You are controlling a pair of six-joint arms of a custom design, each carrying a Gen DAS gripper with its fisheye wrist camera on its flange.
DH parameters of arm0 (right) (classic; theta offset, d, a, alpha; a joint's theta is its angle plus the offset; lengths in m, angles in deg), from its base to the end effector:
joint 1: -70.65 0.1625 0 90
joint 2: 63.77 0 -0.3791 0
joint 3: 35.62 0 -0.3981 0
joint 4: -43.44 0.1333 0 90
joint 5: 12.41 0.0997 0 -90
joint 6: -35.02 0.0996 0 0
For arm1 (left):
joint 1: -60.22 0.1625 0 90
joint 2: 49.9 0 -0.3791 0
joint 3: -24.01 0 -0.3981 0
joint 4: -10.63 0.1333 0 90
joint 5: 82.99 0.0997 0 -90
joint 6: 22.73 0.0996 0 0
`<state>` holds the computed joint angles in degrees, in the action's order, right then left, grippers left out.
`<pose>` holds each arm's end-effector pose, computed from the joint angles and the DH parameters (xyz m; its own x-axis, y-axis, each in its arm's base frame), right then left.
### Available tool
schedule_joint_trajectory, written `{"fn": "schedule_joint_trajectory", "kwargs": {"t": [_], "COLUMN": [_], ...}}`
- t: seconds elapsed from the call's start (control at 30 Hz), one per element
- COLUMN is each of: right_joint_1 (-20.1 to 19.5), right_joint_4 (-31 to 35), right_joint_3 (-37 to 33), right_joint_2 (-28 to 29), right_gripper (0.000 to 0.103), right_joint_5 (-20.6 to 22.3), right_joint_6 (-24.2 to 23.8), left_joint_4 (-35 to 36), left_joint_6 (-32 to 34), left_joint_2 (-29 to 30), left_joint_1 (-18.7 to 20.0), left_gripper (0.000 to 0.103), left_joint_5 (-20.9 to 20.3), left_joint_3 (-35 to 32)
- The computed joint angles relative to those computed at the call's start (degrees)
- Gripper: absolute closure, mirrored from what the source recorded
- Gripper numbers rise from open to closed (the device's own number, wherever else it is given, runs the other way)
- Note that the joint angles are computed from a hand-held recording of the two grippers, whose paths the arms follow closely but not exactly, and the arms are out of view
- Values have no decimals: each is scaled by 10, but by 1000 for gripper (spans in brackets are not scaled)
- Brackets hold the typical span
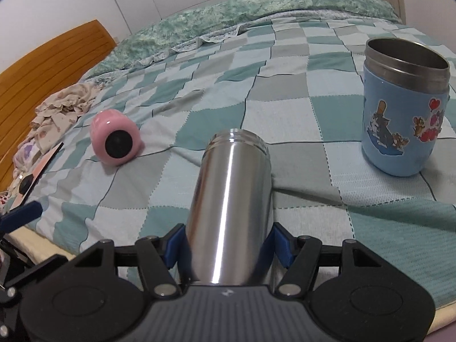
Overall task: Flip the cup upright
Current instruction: 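Lift the silver bottle with the right tool toward the left tool, then close the left tool on the silver bottle while the right tool releases it, then turn the silver bottle upright with the left tool and lower it beside the blue cup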
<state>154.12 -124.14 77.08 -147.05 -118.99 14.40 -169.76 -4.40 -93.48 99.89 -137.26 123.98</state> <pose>0.0441 -0.5372 0.3540 -0.8953 0.0663 0.4405 -0.2558 0.7330 -0.6302 -0.3572 -0.5450 0.0810 -0.5298 0.5617 -0.6354 0.8478 0.3714 -0.3786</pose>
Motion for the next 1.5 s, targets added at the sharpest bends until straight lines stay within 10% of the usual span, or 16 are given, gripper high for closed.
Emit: {"fn": "schedule_joint_trajectory", "kwargs": {"t": [0.23, 0.3, 0.5, 0.87, 1.23, 1.3, 1.4, 1.5], "right_joint_1": [-1, -7, -44, -158, -226, -228, -235, -239], "right_joint_4": [35, 27, -34, -139, -185, -188, -189, -189], "right_joint_3": [-15, -7, 33, 73, 63, 59, 60, 62], "right_joint_2": [-3, -16, -82, -151, -130, -122, -120, -120], "right_gripper": [35, 13, 0, 0, 0, 0, 0, 0], "right_joint_5": [5, 26, 111, 210, 295, 301, 316, 324], "right_joint_6": [7, 0, -67, -272, -320, -317, -316, -310], "left_joint_4": [-2, -2, 14, 158, 370, 431, 516, 532], "left_joint_6": [-7, -8, -21, -147, -284, -323, -390, -424], "left_joint_2": [0, 1, 27, 133, 248, 262, 274, 272], "left_joint_1": [-7, -11, -30, -43, -31, -27, -19, -17], "left_gripper": [0, 0, 0, 0, 0, 3, 36, 38], "left_joint_5": [9, 11, 12, 33, 94, 95, 73, 60], "left_joint_3": [2, 1, -32, -183, -375, -407, -449, -453]}}
